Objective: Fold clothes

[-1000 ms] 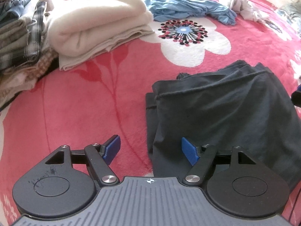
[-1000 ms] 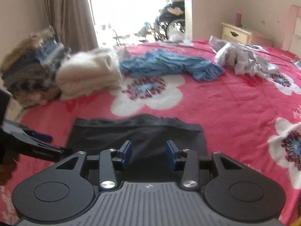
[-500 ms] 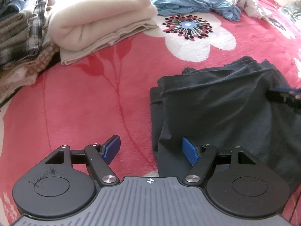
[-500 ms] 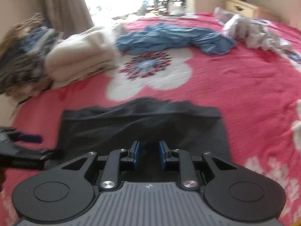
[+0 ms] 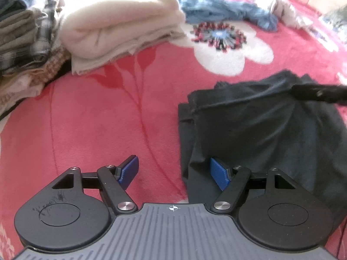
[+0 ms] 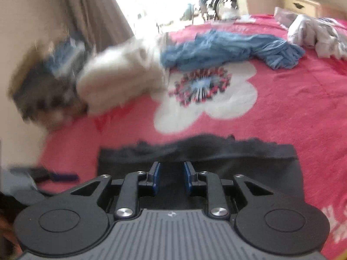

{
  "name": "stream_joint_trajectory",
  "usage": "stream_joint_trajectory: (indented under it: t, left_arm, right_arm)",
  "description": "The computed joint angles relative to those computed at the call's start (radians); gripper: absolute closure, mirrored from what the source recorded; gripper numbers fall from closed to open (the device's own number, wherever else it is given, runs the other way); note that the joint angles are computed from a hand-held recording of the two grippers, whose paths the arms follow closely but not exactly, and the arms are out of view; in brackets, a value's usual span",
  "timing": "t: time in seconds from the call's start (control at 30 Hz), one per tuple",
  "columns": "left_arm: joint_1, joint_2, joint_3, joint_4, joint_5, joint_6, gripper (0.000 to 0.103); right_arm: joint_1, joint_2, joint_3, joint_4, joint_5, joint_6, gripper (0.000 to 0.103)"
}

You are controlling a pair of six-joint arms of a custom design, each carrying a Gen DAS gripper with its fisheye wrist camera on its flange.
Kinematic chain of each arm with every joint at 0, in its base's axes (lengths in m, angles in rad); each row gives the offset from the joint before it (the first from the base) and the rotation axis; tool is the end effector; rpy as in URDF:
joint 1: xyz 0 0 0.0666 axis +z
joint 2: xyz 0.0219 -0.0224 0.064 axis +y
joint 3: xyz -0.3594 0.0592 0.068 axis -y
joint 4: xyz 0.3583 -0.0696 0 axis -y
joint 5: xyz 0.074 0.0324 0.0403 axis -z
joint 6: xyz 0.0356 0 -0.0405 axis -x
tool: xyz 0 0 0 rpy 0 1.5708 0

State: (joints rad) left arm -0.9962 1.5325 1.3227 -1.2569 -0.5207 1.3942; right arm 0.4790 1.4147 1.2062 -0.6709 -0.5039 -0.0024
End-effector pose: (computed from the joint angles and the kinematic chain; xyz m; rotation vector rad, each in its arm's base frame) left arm 0.2522 -0.3576 0.3134 -0.5530 2.5583 0.1289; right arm 0.3922 0.2226 0.3409 -0.8038 2.3409 0.8277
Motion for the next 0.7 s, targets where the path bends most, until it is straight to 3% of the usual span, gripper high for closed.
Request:
stream_joint_trajectory:
  t: [0.1, 0.27, 0.33, 0.53, 0.63, 0.7]
  left_arm:
    - [-0.027, -0.082, -0.101, 0.109, -0.051, 0.006, 0.027]
    - [-0.046, -0.239, -0.309, 0.388, 0.023, 0.022, 0.023]
    - [-0.067, -0.259, -0.345, 0.435, 0.014, 0.053, 0.023]
    - [-0.089, -0.254, -0.363, 0.52, -0.064, 0.03, 0.022]
    - [-0.108, -0.218, -0.326, 0.478, -0.159, 0.034, 0.002]
    - [-0.12, -0.199, -0.301, 0.445, -0.215, 0.027, 0.0]
  right_arm:
    - [-0.061, -0.048, -0.033, 0.017, -0.035, 0.004, 0.065]
    - [-0.198, -0.067, -0.043, -0.049, -0.043, 0.003, 0.056]
    - [-0.256, -0.067, -0.053, -0.072, -0.057, -0.035, 0.055]
    - [-0.315, -0.075, -0.122, -0.023, -0.084, -0.113, 0.05]
    - [-0.32, -0.08, -0.151, 0.014, -0.088, -0.142, 0.049]
    - [-0.316, -0.08, -0.158, 0.031, -0.085, -0.147, 0.049]
